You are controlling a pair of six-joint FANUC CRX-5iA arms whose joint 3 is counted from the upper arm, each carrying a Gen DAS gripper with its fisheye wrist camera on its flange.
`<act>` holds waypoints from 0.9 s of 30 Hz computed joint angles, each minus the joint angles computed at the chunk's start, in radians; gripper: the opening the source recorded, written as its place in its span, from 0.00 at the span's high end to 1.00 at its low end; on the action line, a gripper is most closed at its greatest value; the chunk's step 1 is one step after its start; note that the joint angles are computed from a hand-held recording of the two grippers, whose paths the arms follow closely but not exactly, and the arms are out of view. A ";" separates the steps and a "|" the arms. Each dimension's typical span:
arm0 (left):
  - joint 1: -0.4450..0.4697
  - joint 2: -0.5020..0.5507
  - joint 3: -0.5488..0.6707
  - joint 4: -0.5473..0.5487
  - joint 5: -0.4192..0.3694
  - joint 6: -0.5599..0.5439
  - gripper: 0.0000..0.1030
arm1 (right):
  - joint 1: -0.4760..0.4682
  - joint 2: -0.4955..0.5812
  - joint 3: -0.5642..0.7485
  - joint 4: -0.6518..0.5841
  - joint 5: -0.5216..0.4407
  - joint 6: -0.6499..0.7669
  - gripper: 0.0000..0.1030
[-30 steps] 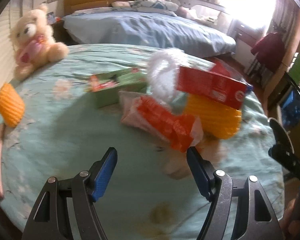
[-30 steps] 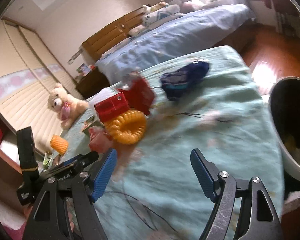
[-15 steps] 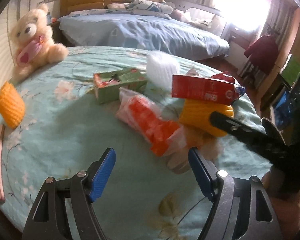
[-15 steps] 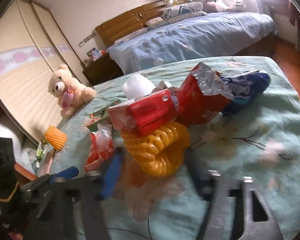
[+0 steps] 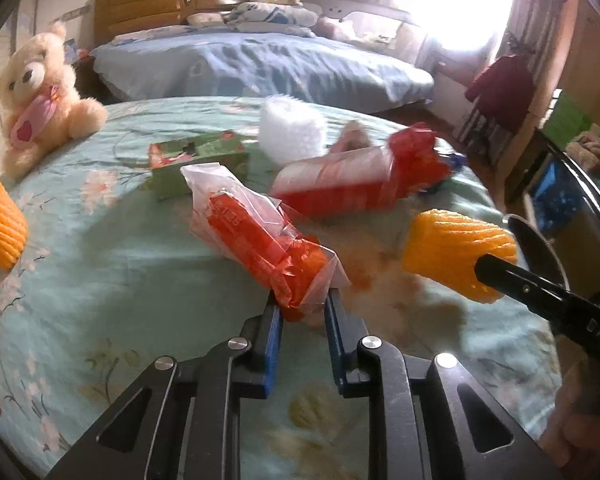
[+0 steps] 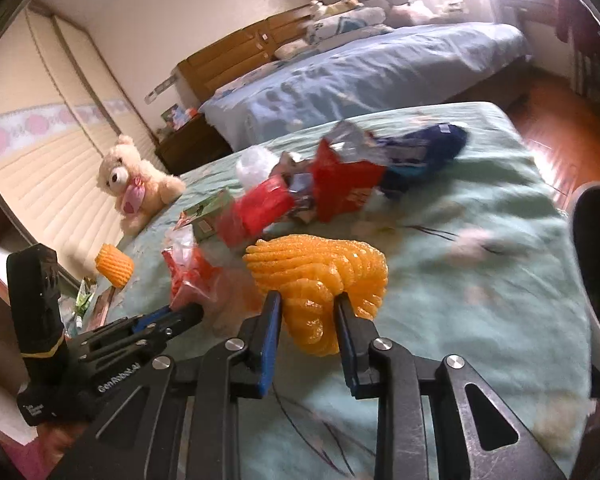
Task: Collect trash
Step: 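Grasp the clear bag with red contents with the left tool while the right tool grasps the yellow corn toy, then carry the clear bag and yellow corn toy over the bin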
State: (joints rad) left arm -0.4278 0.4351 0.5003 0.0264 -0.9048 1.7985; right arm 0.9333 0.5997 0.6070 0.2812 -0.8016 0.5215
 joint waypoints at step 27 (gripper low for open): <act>-0.113 0.150 0.183 0.207 -0.075 -0.342 0.82 | -0.006 -0.362 -0.584 0.398 0.083 -0.573 0.74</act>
